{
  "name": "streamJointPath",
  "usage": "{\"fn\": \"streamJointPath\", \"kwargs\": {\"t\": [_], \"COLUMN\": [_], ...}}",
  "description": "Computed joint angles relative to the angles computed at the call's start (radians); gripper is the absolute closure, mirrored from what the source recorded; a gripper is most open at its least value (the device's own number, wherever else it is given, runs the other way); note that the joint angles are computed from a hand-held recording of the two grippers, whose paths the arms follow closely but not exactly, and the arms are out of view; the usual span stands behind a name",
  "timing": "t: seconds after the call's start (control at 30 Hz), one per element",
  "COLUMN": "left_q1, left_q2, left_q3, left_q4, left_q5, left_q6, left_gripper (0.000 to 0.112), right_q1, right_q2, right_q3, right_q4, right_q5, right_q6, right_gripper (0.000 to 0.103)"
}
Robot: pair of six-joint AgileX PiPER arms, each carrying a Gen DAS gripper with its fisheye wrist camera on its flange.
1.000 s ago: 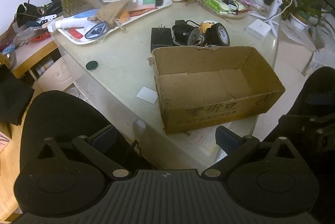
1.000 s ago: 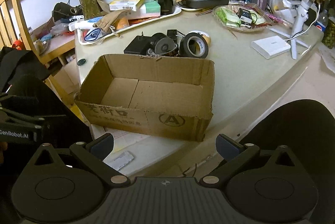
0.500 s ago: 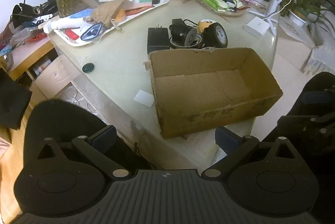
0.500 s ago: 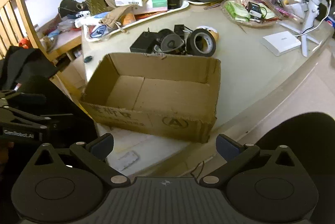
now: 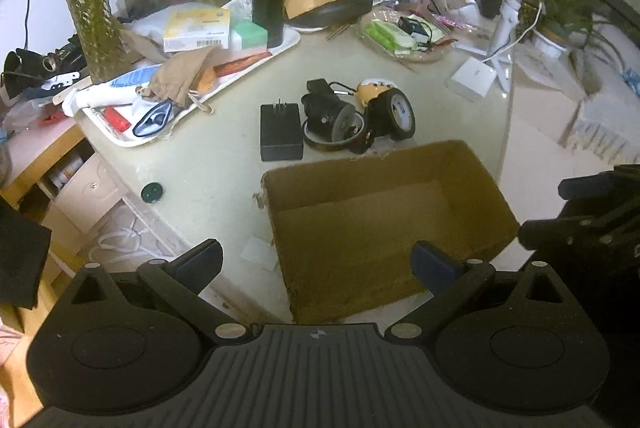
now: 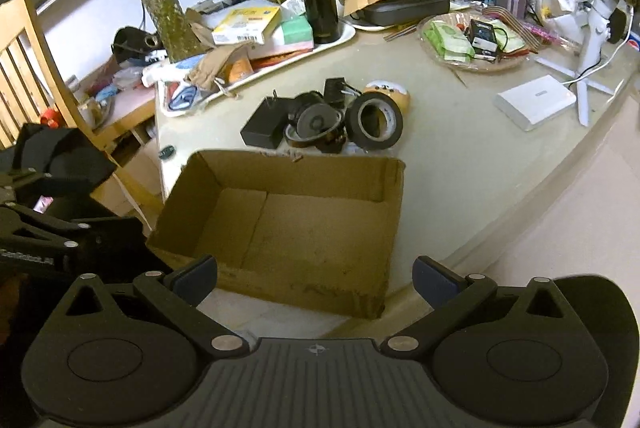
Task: Organize rigid objects
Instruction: 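Move both tools toward the cardboard box and the black objects, then lower the right tool onto the black tape roll and close it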
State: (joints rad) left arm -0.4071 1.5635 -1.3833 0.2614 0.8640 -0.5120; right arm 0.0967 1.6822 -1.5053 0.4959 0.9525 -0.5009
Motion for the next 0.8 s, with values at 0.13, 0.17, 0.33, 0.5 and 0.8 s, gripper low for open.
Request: {"fn": "streamJointPath", "kwargs": {"t": [0.13,0.17,0.33,0.5,0.8], "left_q1": [0.022,0.027,0.041,0.046,0.062], "left_q2": [0.015,0.018,0.039,0.055,0.083], "left_q3": [-0.002,0.001,-0.004,-0.026,-0.057], "left_q4": [-0.008,-0.012,-0.035,-0.063,-0.058], "left_q5": [-0.033,-0.046,-0.074,-0.092,-0.112], "left_q6": [0.010,0.013,0.030,0.062,0.072], "left_gripper": [0.010,0.010,0.010,0.010,0.010], "right_q1": [-0.004,-0.003,-0.004,-0.018,-0.030], "right_q2": [0.037,0.051,0.128,0.220,0.375], "right_q3": [-0.065,-0.085,-0.183,-0.327,-0.614], "right_q4": [-0.009,-0.017,-0.020,-0.003,0.008], "right_q5": [-0.011,-0.010,0.003,0.049,0.135], "right_q6": [-0.004,-0.002,-0.012,0.012,0.028], "right_gripper": [0.000,0.000,0.000,0.000,0.000]}}
